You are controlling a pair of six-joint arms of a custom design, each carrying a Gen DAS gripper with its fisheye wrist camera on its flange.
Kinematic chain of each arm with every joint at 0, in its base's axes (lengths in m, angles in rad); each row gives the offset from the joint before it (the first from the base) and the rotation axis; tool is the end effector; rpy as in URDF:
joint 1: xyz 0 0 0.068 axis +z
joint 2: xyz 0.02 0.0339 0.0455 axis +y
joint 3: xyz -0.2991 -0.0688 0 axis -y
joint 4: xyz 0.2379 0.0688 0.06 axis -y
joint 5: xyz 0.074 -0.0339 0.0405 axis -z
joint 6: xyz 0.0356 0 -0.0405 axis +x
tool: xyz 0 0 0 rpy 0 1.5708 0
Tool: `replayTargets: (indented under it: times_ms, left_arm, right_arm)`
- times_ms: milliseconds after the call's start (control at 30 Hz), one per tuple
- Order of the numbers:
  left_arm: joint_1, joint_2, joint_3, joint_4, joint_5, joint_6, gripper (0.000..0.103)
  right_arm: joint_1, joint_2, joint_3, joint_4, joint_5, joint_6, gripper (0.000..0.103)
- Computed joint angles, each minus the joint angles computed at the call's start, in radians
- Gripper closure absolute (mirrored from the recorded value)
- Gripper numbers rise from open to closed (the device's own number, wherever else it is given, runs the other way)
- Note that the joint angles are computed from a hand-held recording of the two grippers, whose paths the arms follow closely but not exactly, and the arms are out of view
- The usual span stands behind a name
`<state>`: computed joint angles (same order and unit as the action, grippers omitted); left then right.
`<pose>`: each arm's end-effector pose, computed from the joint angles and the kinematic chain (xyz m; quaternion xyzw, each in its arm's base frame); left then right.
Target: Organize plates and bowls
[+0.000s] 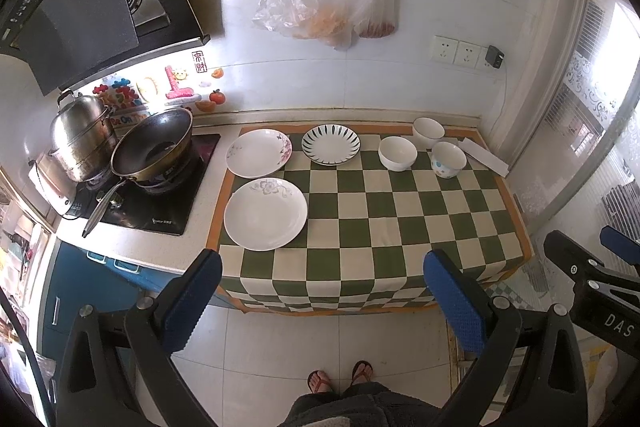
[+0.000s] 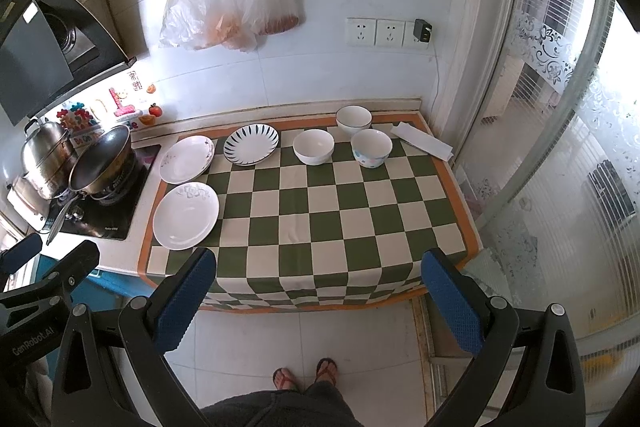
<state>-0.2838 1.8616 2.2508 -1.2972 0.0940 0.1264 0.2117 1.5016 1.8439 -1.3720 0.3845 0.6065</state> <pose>0.3547 -0.1069 0.4596 0.2073 0.9216 -0.0698 0.3205 0.2554 0.0412 0.4565 0.2356 0.9175 -0.0646 0.3139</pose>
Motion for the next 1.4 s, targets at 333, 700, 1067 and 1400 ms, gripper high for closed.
replayTargets:
  times_ms: [333, 700, 1067, 1400]
  left_arm:
    - [-0.009, 0.033, 0.047, -0.01, -0.006, -0.011, 0.0]
    - [-0.004, 0.026, 0.036, -0.006, 0.0, -0.006, 0.0]
    - [-0.002, 0.054, 0.067, -0.014, 0.005, -0.005, 0.0]
    - [-0.004, 0.057, 0.071, -0.015, 0.003, -0.007, 0.0]
  right_arm:
    - [-0.015, 0.02, 0.027, -0.001, -0.004, -0.011, 0.0]
    - [-0.029, 0.039, 0.048, 0.004, -0.012, -0.022, 0.0]
    - [-0.034, 0.037, 0.038, 0.016, -0.022, -0.022, 0.0]
    - [-0.03, 0.045, 0.038, 0.02, -0.024, -0.022, 0.0]
